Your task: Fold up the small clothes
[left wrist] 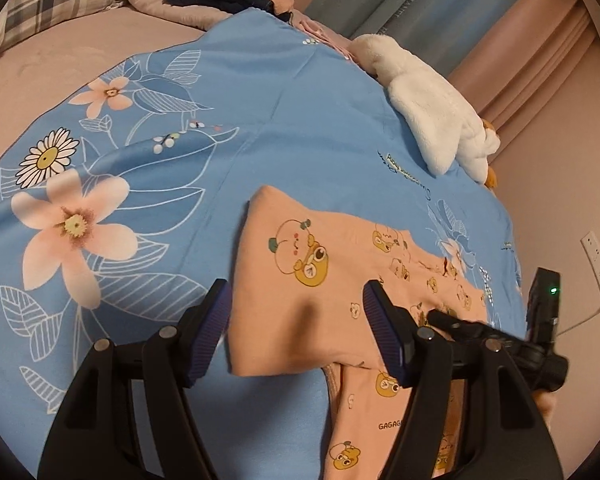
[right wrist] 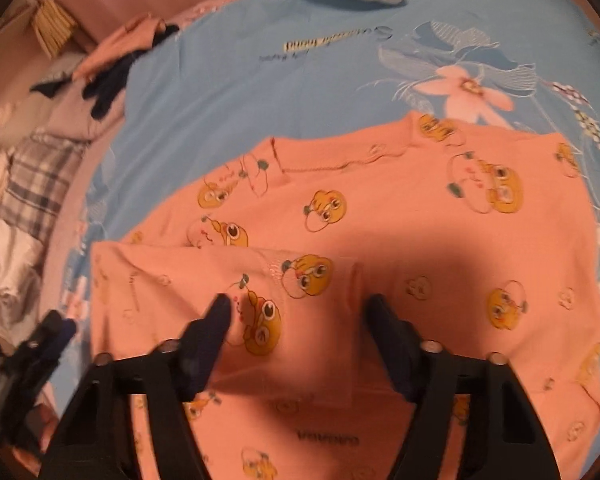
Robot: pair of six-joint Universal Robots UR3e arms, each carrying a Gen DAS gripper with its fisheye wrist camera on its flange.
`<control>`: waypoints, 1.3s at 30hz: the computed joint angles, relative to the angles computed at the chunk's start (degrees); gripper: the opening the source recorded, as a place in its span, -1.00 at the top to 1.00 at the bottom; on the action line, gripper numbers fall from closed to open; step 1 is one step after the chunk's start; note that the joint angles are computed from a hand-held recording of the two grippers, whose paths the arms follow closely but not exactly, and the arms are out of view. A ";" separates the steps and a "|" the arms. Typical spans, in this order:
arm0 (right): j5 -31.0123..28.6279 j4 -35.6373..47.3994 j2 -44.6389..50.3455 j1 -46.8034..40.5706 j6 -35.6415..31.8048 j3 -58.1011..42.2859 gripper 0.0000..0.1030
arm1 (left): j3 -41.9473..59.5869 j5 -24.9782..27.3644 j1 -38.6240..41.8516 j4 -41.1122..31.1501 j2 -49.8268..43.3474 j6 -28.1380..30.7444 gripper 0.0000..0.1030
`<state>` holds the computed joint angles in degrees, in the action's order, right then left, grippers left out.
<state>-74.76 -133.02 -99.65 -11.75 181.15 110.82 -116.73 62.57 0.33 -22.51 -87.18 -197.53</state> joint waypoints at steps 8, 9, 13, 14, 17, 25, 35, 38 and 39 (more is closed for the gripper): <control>-5.44 -1.64 -6.26 4.54 -3.93 -0.60 0.81 | -0.02 -1.39 0.32 -0.25 0.87 -0.42 -0.31; -3.56 -0.10 -8.27 3.46 -4.88 -1.30 0.81 | 0.13 -1.41 0.27 -0.21 0.77 -0.43 -0.31; 1.45 5.12 -12.79 -0.78 -7.64 -6.15 0.81 | 0.75 -1.77 -0.10 -0.51 0.78 -0.22 -0.31; 1.53 5.44 -12.09 -1.07 -7.79 -7.74 0.81 | 1.08 -1.40 -0.45 -0.47 0.69 -0.14 -0.30; 1.06 6.34 -11.42 -2.34 -7.96 -11.24 0.81 | 1.84 -0.94 -1.36 -0.33 0.65 0.33 -0.29; 5.72 10.20 -14.49 -10.68 -10.55 -12.59 0.81 | 4.80 1.99 -4.57 -1.46 -2.38 1.12 -0.29; 10.74 12.43 -17.61 -20.95 -15.61 -8.37 0.81 | 8.21 5.06 -7.66 -2.96 -5.58 1.32 -0.15; 13.56 13.72 -18.38 -24.34 -18.29 -6.45 0.81 | 10.47 6.42 -8.92 -4.57 -6.74 1.56 -0.06; 13.92 13.47 -18.63 -25.26 -18.81 -5.52 0.81 | 11.09 6.68 -9.28 -4.92 -7.06 1.64 0.01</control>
<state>-60.84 -119.54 -118.28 -37.01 162.35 105.30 -105.65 69.25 -8.94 -27.43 -94.24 -195.89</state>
